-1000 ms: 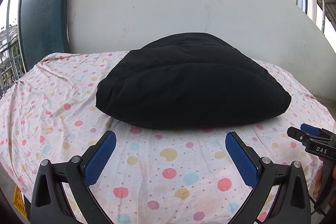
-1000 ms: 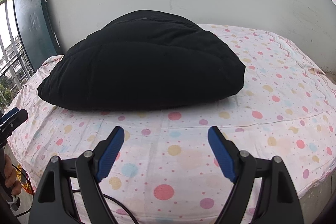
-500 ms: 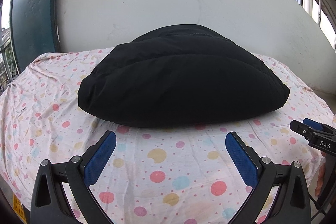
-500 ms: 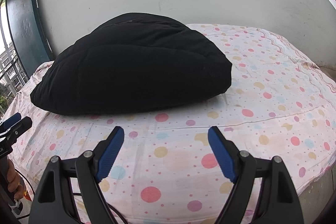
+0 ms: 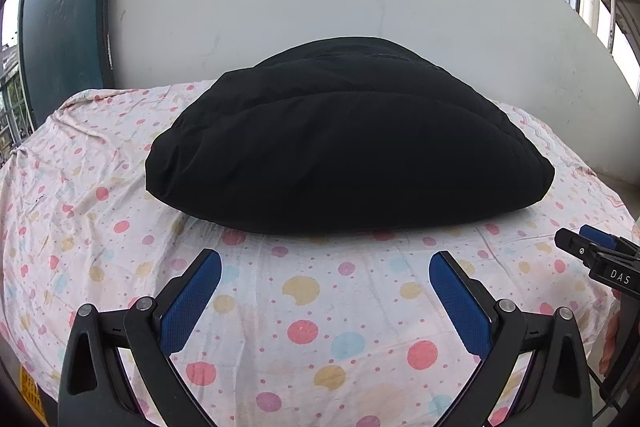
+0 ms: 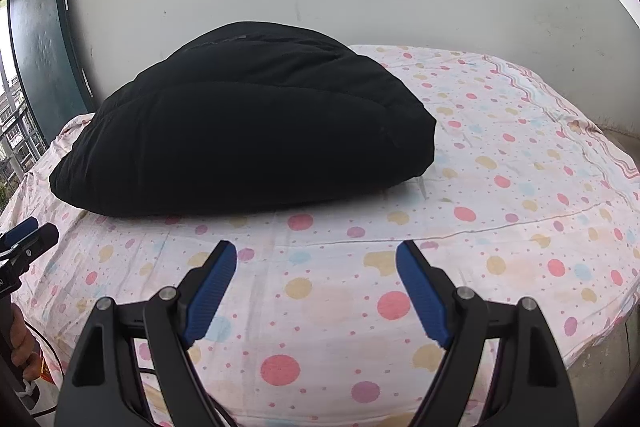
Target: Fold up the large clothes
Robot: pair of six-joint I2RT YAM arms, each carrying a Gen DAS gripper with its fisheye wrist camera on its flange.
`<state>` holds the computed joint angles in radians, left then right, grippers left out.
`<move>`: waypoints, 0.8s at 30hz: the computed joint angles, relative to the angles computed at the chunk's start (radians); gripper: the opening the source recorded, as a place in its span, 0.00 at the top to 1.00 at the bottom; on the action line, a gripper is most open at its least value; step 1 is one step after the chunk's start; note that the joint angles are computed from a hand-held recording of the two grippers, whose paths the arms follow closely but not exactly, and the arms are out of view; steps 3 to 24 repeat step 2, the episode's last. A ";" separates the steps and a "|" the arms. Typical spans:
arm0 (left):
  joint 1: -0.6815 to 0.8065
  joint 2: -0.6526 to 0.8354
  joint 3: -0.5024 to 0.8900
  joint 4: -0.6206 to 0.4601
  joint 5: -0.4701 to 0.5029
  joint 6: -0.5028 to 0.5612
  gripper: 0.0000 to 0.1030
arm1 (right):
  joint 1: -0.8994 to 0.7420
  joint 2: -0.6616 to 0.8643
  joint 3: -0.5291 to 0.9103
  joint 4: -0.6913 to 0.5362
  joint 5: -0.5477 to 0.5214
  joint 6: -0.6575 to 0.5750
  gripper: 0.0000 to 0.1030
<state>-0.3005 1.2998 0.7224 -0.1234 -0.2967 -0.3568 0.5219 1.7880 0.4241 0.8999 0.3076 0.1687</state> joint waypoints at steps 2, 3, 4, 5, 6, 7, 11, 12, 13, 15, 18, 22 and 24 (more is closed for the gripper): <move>0.004 -0.001 -0.003 0.002 0.004 -0.001 0.01 | -0.001 0.002 0.003 -0.004 -0.002 -0.004 0.21; 0.004 -0.001 -0.003 0.002 0.004 -0.001 0.01 | -0.001 0.002 0.003 -0.004 -0.002 -0.004 0.21; 0.004 -0.001 -0.003 0.002 0.004 -0.001 0.01 | -0.001 0.002 0.003 -0.004 -0.002 -0.004 0.21; 0.004 -0.001 -0.003 0.002 0.004 -0.001 0.01 | -0.001 0.002 0.003 -0.004 -0.002 -0.004 0.21; 0.004 -0.001 -0.003 0.002 0.004 -0.001 0.01 | -0.001 0.002 0.003 -0.004 -0.002 -0.004 0.21; 0.004 -0.001 -0.003 0.002 0.004 -0.001 0.01 | -0.001 0.002 0.003 -0.004 -0.002 -0.004 0.21; 0.004 -0.001 -0.003 0.002 0.004 -0.001 0.01 | -0.001 0.002 0.003 -0.004 -0.002 -0.004 0.21; 0.004 -0.001 -0.003 0.002 0.004 -0.001 0.01 | -0.001 0.002 0.003 -0.004 -0.002 -0.004 0.21; 0.004 -0.001 -0.003 0.002 0.004 -0.001 0.01 | -0.001 0.002 0.003 -0.004 -0.002 -0.004 0.21; 0.004 -0.001 -0.003 0.002 0.004 -0.001 0.01 | -0.001 0.002 0.003 -0.004 -0.002 -0.004 0.21; 0.004 -0.001 -0.003 0.002 0.004 -0.001 0.01 | -0.001 0.002 0.003 -0.004 -0.002 -0.004 0.21; 0.004 -0.001 -0.003 0.002 0.004 -0.001 0.01 | -0.001 0.002 0.003 -0.004 -0.002 -0.004 0.21; 0.004 -0.001 -0.003 0.002 0.004 -0.001 0.01 | -0.001 0.002 0.003 -0.004 -0.002 -0.004 0.21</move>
